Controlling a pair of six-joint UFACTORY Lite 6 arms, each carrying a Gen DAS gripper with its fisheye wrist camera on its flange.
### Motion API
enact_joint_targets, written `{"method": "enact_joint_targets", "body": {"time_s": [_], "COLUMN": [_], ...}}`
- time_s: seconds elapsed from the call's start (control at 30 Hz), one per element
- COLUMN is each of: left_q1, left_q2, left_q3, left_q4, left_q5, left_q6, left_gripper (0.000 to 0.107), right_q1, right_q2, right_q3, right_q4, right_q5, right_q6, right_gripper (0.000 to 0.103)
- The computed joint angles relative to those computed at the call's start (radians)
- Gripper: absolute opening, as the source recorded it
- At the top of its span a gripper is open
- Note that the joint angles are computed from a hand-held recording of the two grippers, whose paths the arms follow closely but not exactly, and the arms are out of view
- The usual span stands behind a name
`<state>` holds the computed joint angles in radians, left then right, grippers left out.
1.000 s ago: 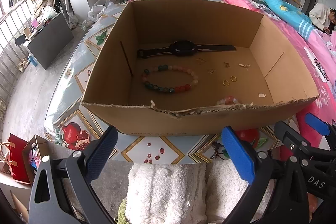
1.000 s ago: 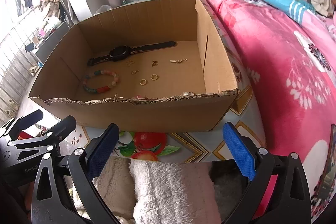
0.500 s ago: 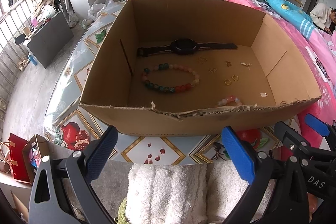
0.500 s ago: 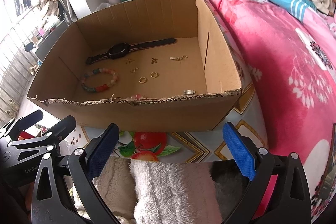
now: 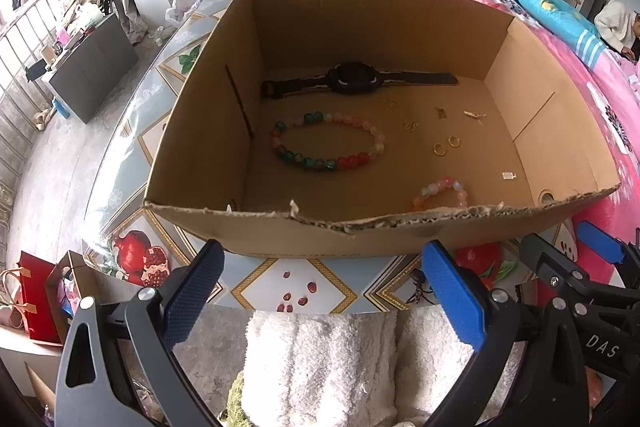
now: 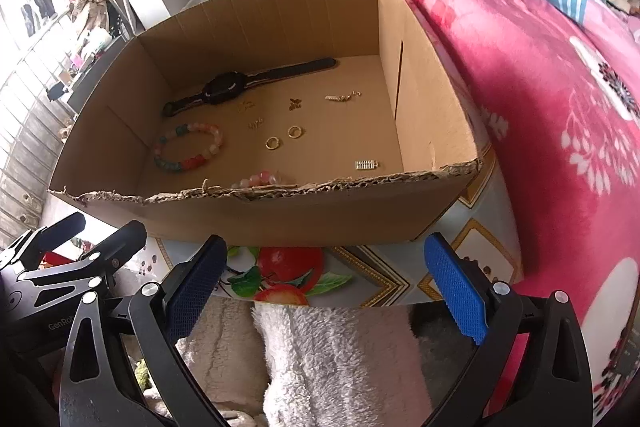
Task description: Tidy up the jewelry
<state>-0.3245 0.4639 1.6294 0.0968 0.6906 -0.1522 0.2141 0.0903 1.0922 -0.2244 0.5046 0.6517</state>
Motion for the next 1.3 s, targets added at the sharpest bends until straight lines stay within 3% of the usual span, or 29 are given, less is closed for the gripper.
{"method": "enact_joint_targets", "body": {"time_s": [0.4, 1.3], "left_q1": [0.012, 0.029], "left_q2": [0.068, 0.079], "left_q3": [0.083, 0.090], "left_q4": [-0.022, -0.048], "left_q5": [0.060, 0.068], "left_q6": [0.022, 0.052], "left_gripper": [0.097, 0.097], "right_q1": [-0.016, -0.012], "right_q2": [0.045, 0.059], "right_q3": [0.040, 0.058], "right_q4": [0.073, 0.071], "right_q5": [0.017, 0.025], "right_q6": [-0.064, -0.064], "right_gripper": [0.095, 0.095]}}
